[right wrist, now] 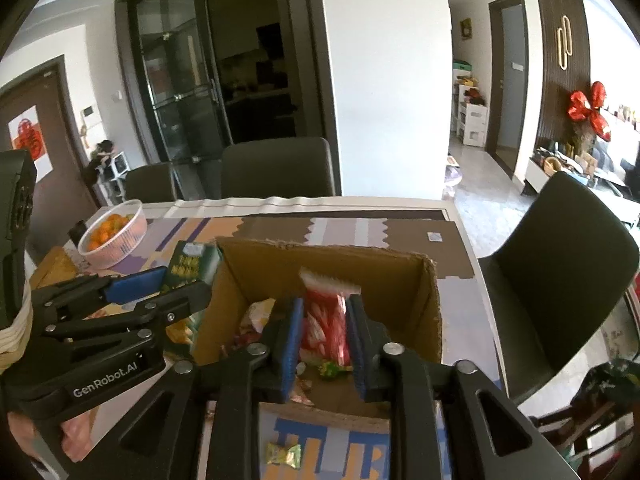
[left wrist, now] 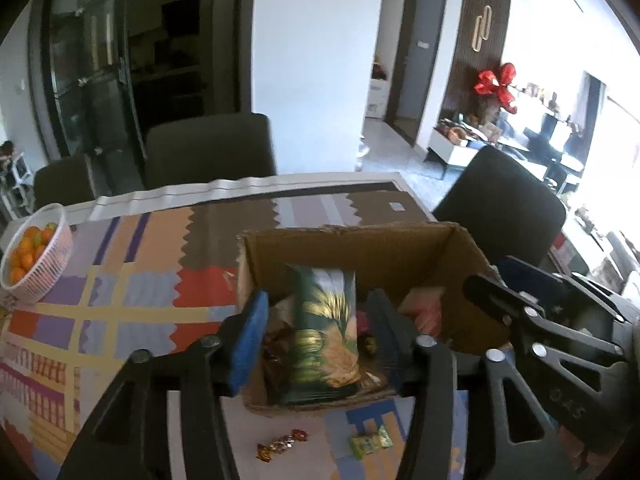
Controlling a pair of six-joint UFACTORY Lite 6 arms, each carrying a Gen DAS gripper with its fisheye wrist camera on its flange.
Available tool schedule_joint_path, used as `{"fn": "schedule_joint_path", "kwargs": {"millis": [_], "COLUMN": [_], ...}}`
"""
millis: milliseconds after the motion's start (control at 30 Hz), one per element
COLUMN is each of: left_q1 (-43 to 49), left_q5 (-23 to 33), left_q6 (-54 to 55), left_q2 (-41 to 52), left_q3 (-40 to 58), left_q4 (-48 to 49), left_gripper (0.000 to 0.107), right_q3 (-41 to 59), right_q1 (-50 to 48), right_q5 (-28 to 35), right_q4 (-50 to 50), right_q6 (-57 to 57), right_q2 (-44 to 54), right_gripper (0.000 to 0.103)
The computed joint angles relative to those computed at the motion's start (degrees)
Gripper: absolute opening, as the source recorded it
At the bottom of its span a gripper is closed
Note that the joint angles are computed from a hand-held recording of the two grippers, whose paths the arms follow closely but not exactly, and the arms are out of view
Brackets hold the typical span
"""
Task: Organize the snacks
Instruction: 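Carry both bags over the box, drop them in, and open both tools, then move the left tool to the gold candies while the right tool reaches the yellow-green packet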
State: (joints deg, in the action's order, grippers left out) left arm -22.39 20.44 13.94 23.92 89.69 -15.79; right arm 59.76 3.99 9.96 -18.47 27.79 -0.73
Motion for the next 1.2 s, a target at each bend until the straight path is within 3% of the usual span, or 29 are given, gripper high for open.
{"fn": "schedule_joint_path", "kwargs": {"millis": [133,533,733,1200], "left_q1": [0.61,3.42,6.65,9.8], "left_q5": [-2.3,-6.4,-6.32,-7.88], "left_q6": [1.25,13.66,28.23,60.27], "left_q2": [-4.34,-19.1,-23.66,-24.9], "left_q3": [-5.24,-20.85,-27.32,-40.33], "left_q4": [-0.63,-7.28,-18.85,-45.05], "left_gripper": [0.058,0.059,0.059,0.059], "right_q3": [-1.65,-7.88,-11.3,-20.9], "right_q1": [0.85,7.79,14.27,18.95], "right_q5": [0.5,2.16,6.13,4.98], "right_q4": [-12.55,-23.06,-38.2,-49.18], "right_q6": [12.33,24.75,41.76,59.58], "right_q2": [-1.54,-9.31,-12.45,-11.32], "right_gripper": [0.044,0.05,0.055,0.055]}}
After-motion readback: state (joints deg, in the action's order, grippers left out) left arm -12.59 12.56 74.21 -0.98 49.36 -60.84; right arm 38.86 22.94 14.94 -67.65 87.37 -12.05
